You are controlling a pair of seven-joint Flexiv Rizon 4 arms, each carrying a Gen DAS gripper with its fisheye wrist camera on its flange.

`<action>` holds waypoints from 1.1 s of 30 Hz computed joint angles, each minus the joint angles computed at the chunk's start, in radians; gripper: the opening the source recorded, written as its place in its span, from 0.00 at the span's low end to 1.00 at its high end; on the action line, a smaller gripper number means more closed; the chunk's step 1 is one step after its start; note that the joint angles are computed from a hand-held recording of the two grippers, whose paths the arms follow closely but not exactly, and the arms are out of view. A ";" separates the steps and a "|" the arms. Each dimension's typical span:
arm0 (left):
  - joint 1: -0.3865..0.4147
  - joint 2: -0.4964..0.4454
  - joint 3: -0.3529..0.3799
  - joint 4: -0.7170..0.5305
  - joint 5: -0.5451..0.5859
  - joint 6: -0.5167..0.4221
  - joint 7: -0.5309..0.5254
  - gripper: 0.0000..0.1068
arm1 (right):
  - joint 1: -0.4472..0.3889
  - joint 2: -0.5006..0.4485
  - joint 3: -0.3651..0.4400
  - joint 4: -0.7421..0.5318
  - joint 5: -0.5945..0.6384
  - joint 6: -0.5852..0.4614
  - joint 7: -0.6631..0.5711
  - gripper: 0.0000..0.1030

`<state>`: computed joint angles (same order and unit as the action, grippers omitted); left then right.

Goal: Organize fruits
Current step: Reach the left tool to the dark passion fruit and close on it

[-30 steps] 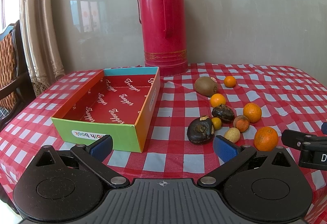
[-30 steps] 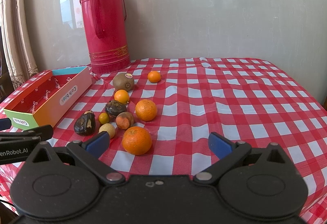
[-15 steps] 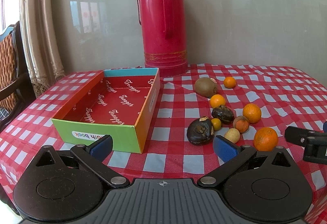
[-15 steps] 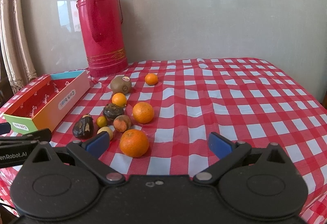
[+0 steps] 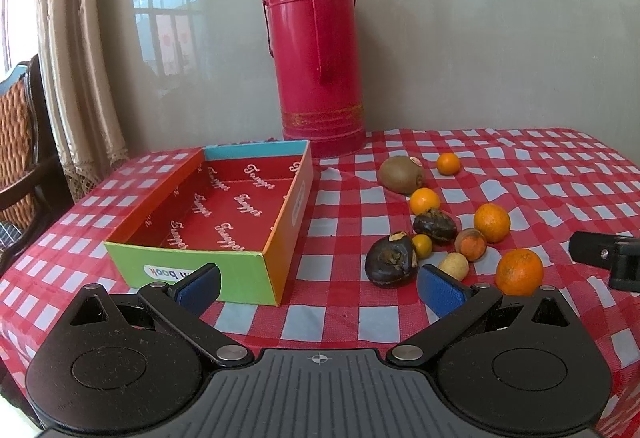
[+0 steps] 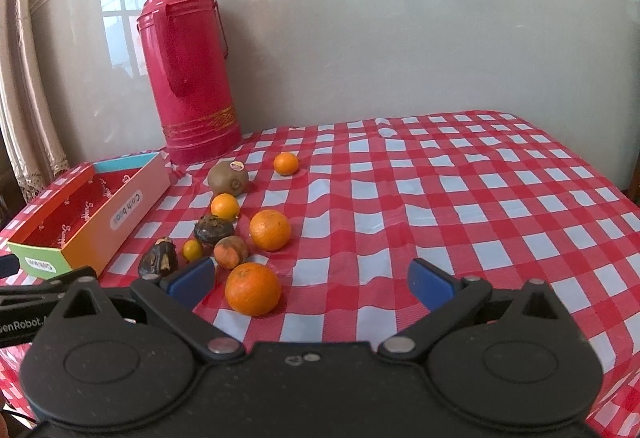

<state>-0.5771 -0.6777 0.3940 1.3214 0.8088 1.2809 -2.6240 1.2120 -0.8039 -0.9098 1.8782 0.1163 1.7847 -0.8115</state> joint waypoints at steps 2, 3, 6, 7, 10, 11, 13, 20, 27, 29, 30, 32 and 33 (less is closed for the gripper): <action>-0.004 0.000 0.006 -0.001 0.008 0.004 -0.008 0.96 | 0.006 -0.004 -0.009 0.003 0.010 0.001 0.008 0.95; -0.008 0.000 0.010 -0.002 0.014 0.004 -0.013 0.96 | 0.006 -0.004 -0.012 0.005 0.015 0.005 0.012 0.95; -0.014 0.000 0.014 -0.003 0.031 0.009 -0.018 0.96 | 0.018 -0.015 -0.032 0.013 0.043 0.016 0.033 0.95; -0.013 0.000 0.013 -0.003 0.036 0.016 -0.015 0.96 | 0.019 -0.016 -0.034 0.015 0.053 0.021 0.040 0.95; -0.022 -0.001 0.020 -0.005 0.061 0.034 -0.006 0.96 | 0.002 -0.006 -0.017 0.019 0.072 0.039 0.052 0.95; -0.030 -0.001 0.029 -0.007 0.075 0.037 -0.008 0.96 | -0.004 -0.002 -0.011 0.019 0.076 0.041 0.053 0.95; -0.041 -0.002 0.038 -0.011 0.100 0.041 -0.003 0.96 | -0.013 0.003 -0.001 0.021 0.086 0.051 0.055 0.95; -0.028 -0.011 0.012 -0.036 0.143 0.037 0.100 0.96 | -0.039 0.007 0.021 0.014 0.127 0.069 0.060 0.95; 0.067 -0.054 -0.098 -0.076 0.036 0.086 0.388 0.96 | -0.066 0.018 0.047 0.009 0.135 0.073 0.083 0.95; 0.094 -0.074 -0.132 -0.093 -0.006 0.099 0.490 0.96 | -0.086 0.031 0.074 0.006 0.133 0.077 0.084 0.95; 0.111 -0.084 -0.155 -0.103 -0.030 0.096 0.552 0.96 | -0.097 0.035 0.087 0.003 0.131 0.079 0.084 0.95; 0.142 -0.104 -0.193 -0.121 -0.082 0.088 0.650 0.96 | -0.106 0.038 0.099 -0.001 0.131 0.079 0.083 0.95; 0.158 -0.114 -0.212 -0.133 -0.111 0.082 0.692 0.96 | -0.109 0.038 0.102 -0.003 0.132 0.082 0.082 0.95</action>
